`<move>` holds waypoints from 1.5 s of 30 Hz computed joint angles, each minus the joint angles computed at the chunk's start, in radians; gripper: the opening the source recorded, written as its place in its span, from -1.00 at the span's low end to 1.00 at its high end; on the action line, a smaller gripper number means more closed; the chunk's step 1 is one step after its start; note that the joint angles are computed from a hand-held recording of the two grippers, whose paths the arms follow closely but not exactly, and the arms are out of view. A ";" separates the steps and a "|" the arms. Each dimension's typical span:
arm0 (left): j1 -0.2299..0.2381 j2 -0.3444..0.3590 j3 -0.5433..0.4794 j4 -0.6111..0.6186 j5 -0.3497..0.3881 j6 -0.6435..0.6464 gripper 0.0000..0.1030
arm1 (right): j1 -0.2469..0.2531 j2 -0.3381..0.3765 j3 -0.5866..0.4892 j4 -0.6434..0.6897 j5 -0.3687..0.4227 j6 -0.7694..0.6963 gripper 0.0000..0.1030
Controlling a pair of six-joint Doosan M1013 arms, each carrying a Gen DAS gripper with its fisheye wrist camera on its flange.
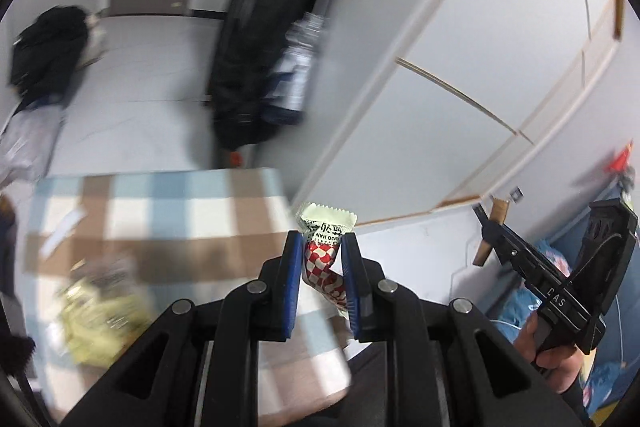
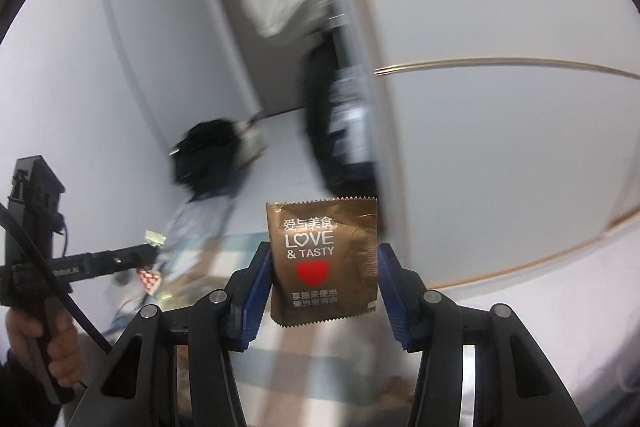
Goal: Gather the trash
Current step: 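Carry both held wrappers over the white trash bin with both tools, then open both tools to drop the wrappers into the bin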
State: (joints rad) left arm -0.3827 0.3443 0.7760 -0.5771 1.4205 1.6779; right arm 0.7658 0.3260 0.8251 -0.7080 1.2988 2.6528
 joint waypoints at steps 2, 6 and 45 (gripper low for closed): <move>-0.029 0.028 -0.035 -0.007 0.020 -0.005 -0.70 | -0.011 -0.050 0.066 -0.028 0.040 0.060 -0.03; -0.102 0.100 -0.104 -0.017 0.086 0.000 -0.70 | -0.036 -0.121 0.179 -0.040 0.101 0.138 -0.03; -0.325 0.485 -0.320 0.069 0.655 -0.114 -0.69 | -0.306 -0.265 0.852 0.650 -0.311 0.223 0.25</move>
State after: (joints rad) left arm -0.7073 0.8288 0.4557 -0.5084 2.0753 1.5638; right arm 0.4600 0.0606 1.6772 -0.0584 0.9878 2.8760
